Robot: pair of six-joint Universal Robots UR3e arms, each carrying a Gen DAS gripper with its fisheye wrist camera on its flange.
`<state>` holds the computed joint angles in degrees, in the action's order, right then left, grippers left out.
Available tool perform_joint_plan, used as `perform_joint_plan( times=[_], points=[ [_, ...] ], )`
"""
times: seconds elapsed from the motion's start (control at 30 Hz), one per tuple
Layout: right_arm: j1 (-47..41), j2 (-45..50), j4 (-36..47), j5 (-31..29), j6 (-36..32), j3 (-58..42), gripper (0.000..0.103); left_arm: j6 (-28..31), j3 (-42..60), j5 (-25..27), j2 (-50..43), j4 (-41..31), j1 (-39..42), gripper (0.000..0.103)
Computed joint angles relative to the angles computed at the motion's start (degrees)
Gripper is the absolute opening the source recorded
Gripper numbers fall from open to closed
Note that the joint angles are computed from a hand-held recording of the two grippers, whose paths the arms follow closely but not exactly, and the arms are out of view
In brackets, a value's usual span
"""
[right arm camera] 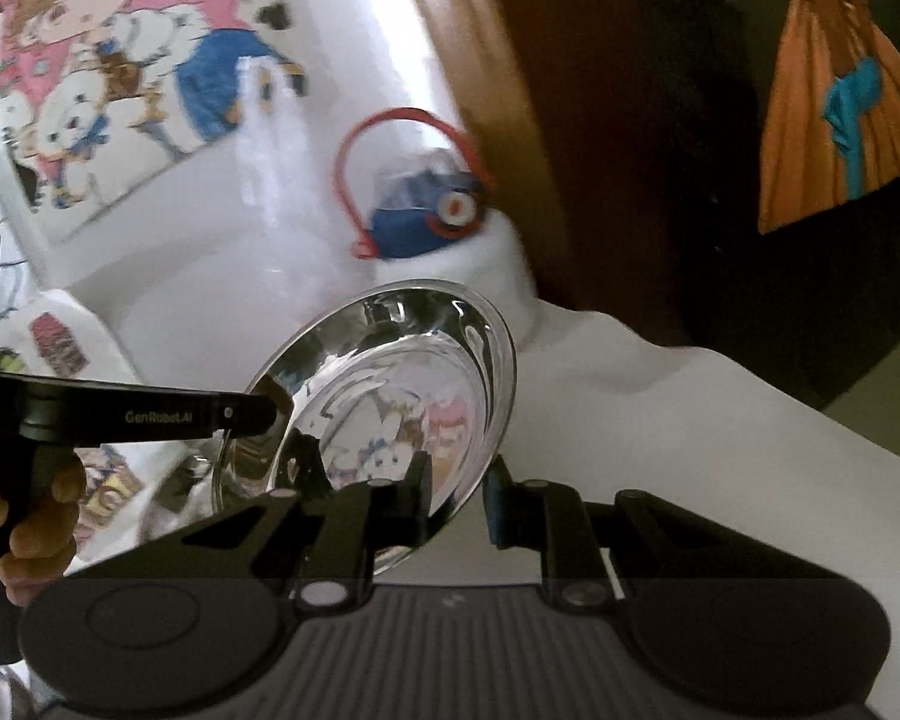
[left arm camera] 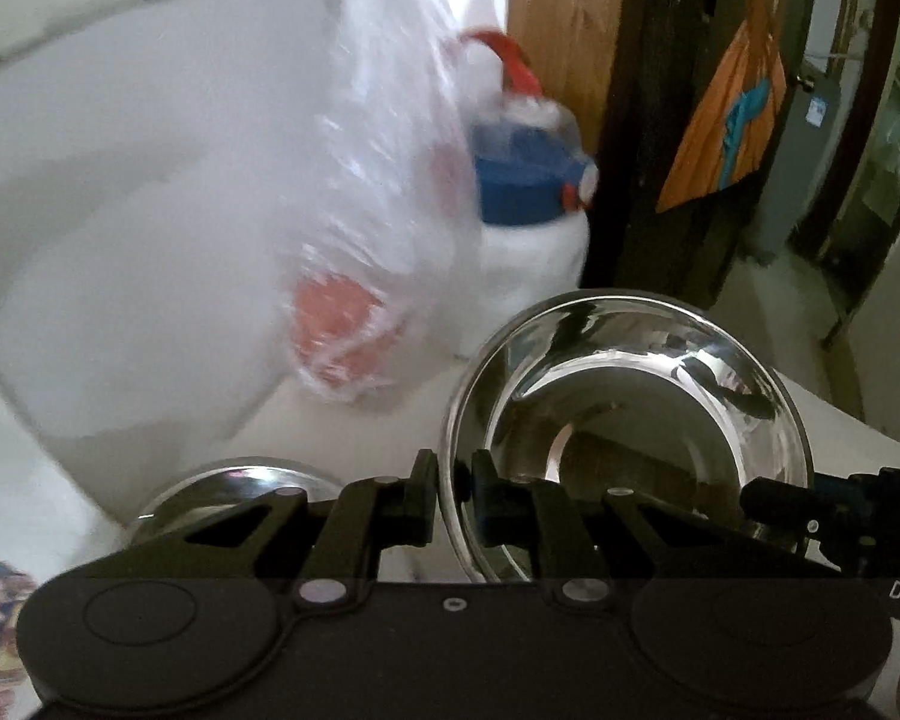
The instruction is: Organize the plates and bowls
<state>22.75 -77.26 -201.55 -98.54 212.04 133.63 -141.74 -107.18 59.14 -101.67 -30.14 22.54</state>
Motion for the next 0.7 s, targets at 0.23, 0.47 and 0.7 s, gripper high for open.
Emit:
perform_joint_plan(
  times=[0.23, 0.47, 0.7],
  points=[
    [7.1, 6.2, 7.4, -1.6, 0.8, -13.9, 0.021, 5.0, -2.0, -2.9, 7.5, -6.1, 9.5, 0.012],
    [11.0, 14.0, 15.3, -1.1, 0.3, -27.5, 0.021, 8.5, 0.2, -3.2, 6.1, -9.5, 17.2, 0.012],
    [11.6, 19.6, 20.2, -0.3, -0.2, -35.1, 0.021, 10.7, -0.2, -3.0, 3.5, -9.0, 21.1, 0.012]
  ],
)
